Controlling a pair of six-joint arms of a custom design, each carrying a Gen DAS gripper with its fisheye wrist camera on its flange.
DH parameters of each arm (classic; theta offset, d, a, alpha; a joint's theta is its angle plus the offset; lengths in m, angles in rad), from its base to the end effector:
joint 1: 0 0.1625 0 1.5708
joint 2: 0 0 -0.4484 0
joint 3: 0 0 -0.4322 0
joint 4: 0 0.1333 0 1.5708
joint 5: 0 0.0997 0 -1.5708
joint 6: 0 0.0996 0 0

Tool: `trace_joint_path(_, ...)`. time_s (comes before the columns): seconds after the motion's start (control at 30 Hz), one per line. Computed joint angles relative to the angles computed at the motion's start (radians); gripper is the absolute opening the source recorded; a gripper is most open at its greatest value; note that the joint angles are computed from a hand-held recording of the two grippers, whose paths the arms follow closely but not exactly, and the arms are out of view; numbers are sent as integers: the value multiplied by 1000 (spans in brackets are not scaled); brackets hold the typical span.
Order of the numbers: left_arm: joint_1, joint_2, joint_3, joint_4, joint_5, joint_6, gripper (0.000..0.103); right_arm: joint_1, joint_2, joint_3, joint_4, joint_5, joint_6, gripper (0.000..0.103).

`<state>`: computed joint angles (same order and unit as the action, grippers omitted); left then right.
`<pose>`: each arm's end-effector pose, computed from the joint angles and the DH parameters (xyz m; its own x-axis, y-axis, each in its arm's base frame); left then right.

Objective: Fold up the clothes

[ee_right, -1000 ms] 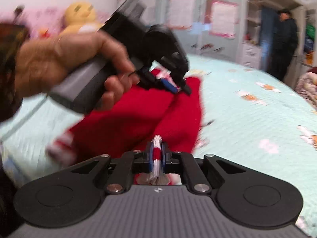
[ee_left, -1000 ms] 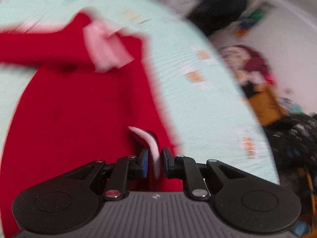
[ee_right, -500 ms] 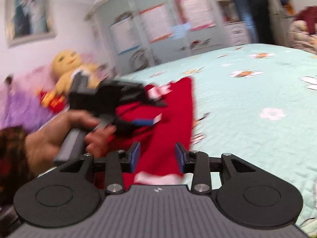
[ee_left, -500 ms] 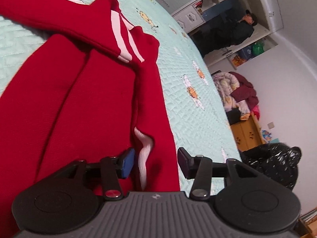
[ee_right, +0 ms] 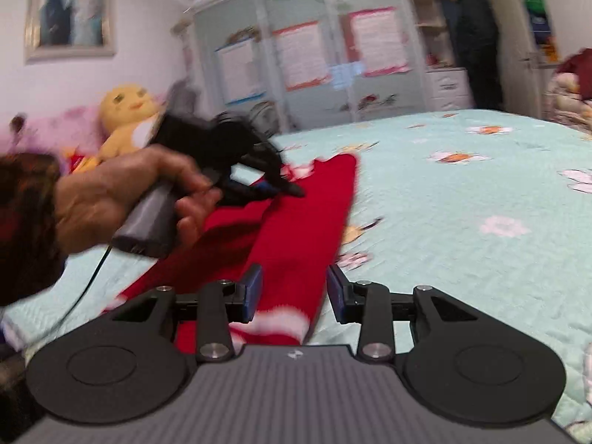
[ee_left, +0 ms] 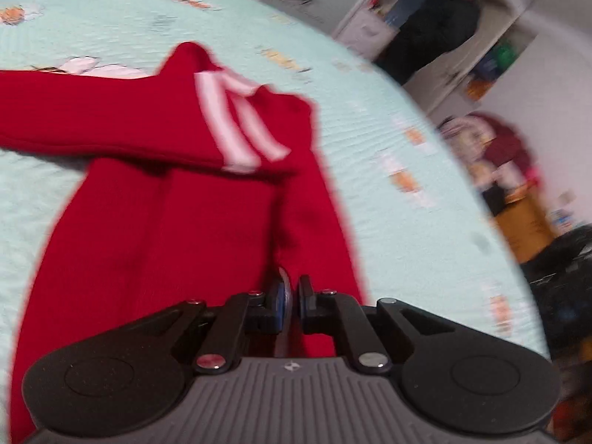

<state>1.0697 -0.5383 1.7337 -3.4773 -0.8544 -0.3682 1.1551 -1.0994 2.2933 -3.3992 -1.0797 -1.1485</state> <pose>-0.1466 -0.6813 -0.0016 -0.9402 -0.2519 -0.2293 0.0274 0.6151 -0.7880 -0.0350 -0.5257 0.1485 -0.6736 -0.6309 0.3850 -0.7055 0.3935 -0.5894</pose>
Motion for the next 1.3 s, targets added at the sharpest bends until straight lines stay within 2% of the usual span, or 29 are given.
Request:
trace_joint_path(0.1,32,1,25,-74,-106,26,12,17,0,-7,51,-59,-33,39)
trace_joint_path(0.13,35,-1,38,-103,-133,26,22,23,1,-9,63,-78,-36,39)
trace_joint_path(0.17,37,-4,52,-131,-159,27,38,24,4,-13,58,-88,-16,39)
trace_joint_path(0.27,28,-20,105,-181,-209,17,63,24,10,-22,49,-110,44,39)
trace_joint_path(0.47,-18,-57,221,-199,-256,-86,66,2,14,-51,53,-45,118,40)
trace_joint_path(0.57,-55,-62,279,-221,-241,-143,66,-4,18,-55,8,-46,184,40)
trace_joint_path(0.73,-104,-58,351,-255,-204,-282,65,-18,15,-47,-40,-26,199,41)
trace_joint_path(0.87,-123,-54,356,-236,-197,-323,63,-25,14,-34,-61,-11,165,49)
trace_joint_path(1.0,-121,-32,346,-246,-197,-395,58,-26,14,-35,-69,-22,171,49)
trace_joint_path(1.03,-121,-28,343,-241,-186,-407,48,-27,13,-36,-69,-26,175,50)
trace_joint_path(1.07,-121,-25,341,-236,-177,-420,27,-27,13,-36,-70,-31,181,50)
trace_joint_path(1.1,-118,-25,341,-234,-180,-435,12,-27,12,-38,-71,-39,192,50)
trace_joint_path(1.13,-113,-27,345,-238,-192,-442,4,-27,12,-39,-72,-47,203,50)
trace_joint_path(1.2,-118,-33,355,-256,-182,-449,4,-28,10,-43,-69,-57,224,50)
trace_joint_path(1.3,-144,-51,355,-239,-124,-365,4,-36,3,-46,-54,-51,235,50)
